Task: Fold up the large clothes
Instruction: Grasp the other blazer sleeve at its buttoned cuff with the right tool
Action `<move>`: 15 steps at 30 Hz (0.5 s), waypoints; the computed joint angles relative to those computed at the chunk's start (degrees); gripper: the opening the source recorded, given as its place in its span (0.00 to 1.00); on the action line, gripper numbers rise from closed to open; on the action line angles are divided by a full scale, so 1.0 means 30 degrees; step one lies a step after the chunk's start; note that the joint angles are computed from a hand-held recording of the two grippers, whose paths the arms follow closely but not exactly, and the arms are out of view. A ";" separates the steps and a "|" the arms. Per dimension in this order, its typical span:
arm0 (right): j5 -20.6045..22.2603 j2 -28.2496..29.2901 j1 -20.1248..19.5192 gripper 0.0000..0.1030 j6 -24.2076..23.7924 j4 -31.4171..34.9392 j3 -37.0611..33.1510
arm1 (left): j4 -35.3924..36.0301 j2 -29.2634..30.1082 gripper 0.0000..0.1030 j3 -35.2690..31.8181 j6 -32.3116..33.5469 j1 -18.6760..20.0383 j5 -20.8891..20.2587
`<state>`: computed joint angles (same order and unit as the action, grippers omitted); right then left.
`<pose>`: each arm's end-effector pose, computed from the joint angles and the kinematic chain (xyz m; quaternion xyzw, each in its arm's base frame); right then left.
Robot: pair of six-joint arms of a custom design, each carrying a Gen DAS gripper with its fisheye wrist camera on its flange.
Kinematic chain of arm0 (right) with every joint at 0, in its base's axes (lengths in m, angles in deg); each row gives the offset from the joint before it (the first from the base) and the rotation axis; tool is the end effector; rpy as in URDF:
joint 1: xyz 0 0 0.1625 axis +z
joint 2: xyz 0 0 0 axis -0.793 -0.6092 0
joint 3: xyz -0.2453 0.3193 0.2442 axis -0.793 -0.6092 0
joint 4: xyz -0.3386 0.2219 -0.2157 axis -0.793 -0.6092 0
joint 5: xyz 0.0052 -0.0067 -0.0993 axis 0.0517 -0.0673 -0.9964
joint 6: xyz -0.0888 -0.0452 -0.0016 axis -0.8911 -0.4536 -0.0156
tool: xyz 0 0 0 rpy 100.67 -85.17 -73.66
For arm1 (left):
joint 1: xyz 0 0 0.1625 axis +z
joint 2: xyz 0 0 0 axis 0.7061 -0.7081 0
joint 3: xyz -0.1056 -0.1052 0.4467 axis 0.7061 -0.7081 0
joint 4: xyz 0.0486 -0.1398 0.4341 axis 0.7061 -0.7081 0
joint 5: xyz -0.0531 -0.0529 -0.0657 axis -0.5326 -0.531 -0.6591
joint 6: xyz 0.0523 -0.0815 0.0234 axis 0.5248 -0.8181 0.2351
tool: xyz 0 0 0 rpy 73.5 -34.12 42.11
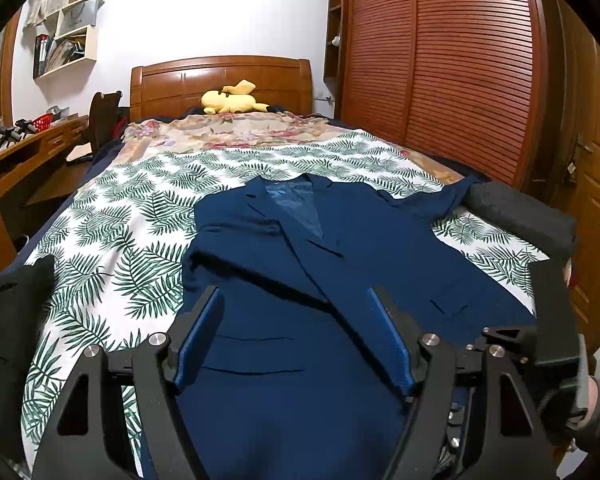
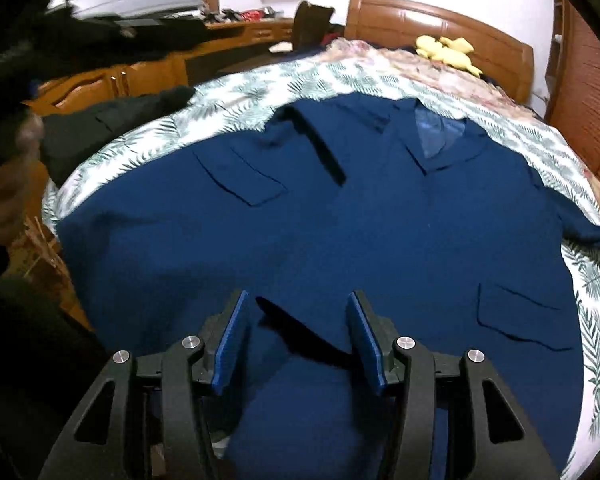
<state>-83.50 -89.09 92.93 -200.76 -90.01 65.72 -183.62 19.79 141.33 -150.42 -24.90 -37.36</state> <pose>-0.1406 -0.3336 0.4639 0.5846 -0.7820 0.1602 0.1455 -0.3497 -0.3693 0.0378 0.1091 0.8021 -0.4860 0.3294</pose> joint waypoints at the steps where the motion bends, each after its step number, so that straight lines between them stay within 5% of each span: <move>1: -0.0192 0.0076 0.0105 0.19 0.0004 -0.0079 -0.0020 | 0.0007 -0.0021 0.72 0.0023 -0.0042 -0.0027 -0.0010; 5: 0.0944 -0.0174 -0.0442 0.03 -0.0675 0.1792 -0.0803 | 0.0208 -0.0047 0.72 -0.0010 -0.0080 -0.0022 -0.0063; 10: 0.4029 0.0097 -0.1087 0.03 -0.0129 0.3934 -0.2805 | -0.0093 0.0122 0.72 -0.0093 0.0012 -0.0072 -0.0340; 15: 0.5556 0.1498 -0.0787 0.03 0.1667 0.3362 -0.4581 | 0.1338 0.0705 0.72 -0.0594 -0.1156 -0.0262 -0.0302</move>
<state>-66.83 -84.60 90.56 -195.76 -79.92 51.98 -179.61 21.90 139.55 -153.89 -25.69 -38.26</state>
